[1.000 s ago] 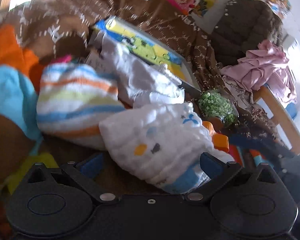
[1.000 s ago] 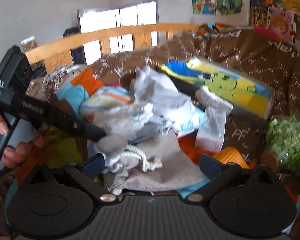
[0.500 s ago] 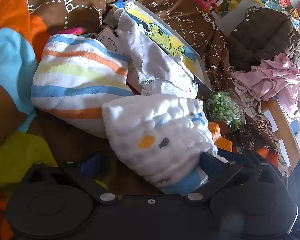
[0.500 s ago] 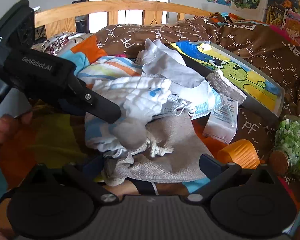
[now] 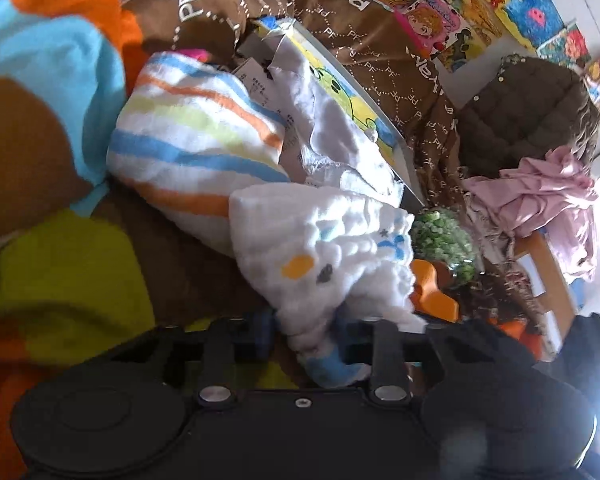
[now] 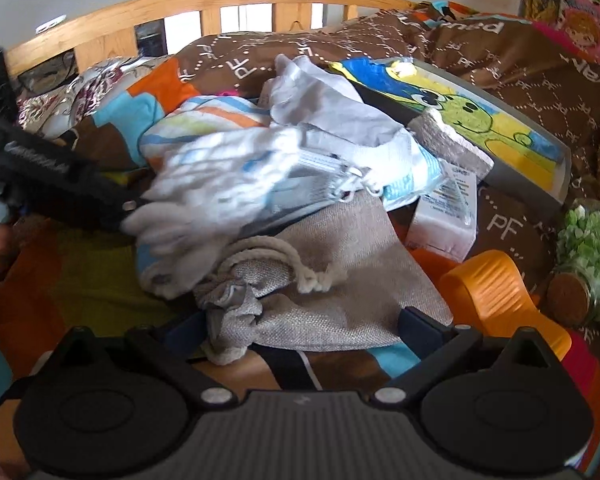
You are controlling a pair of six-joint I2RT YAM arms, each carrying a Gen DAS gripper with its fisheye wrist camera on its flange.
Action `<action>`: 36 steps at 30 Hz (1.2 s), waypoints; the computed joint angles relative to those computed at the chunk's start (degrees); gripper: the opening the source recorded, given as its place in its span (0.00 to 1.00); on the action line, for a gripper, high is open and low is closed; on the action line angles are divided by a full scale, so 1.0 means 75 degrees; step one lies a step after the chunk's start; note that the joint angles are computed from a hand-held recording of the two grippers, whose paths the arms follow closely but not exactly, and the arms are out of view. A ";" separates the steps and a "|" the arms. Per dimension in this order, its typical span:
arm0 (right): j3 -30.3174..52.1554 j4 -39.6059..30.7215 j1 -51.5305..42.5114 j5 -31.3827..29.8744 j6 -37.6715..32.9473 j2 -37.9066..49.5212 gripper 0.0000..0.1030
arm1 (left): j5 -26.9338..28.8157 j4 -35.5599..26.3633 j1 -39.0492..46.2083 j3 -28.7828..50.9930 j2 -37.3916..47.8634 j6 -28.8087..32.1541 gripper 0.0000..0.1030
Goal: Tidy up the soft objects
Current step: 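Grasp the white blue-printed cloth with the left gripper while the right gripper grasps the beige drawstring pouch, then carry the cloth and pouch into the cartoon tray and open both grippers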
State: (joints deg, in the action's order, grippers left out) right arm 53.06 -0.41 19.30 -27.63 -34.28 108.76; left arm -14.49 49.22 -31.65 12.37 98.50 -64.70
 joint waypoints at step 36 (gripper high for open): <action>-0.1759 0.2306 0.0024 -0.0197 0.0323 -0.1252 0.44 | -0.5032 -0.8428 -0.3938 0.2121 -0.2773 -0.2800 0.12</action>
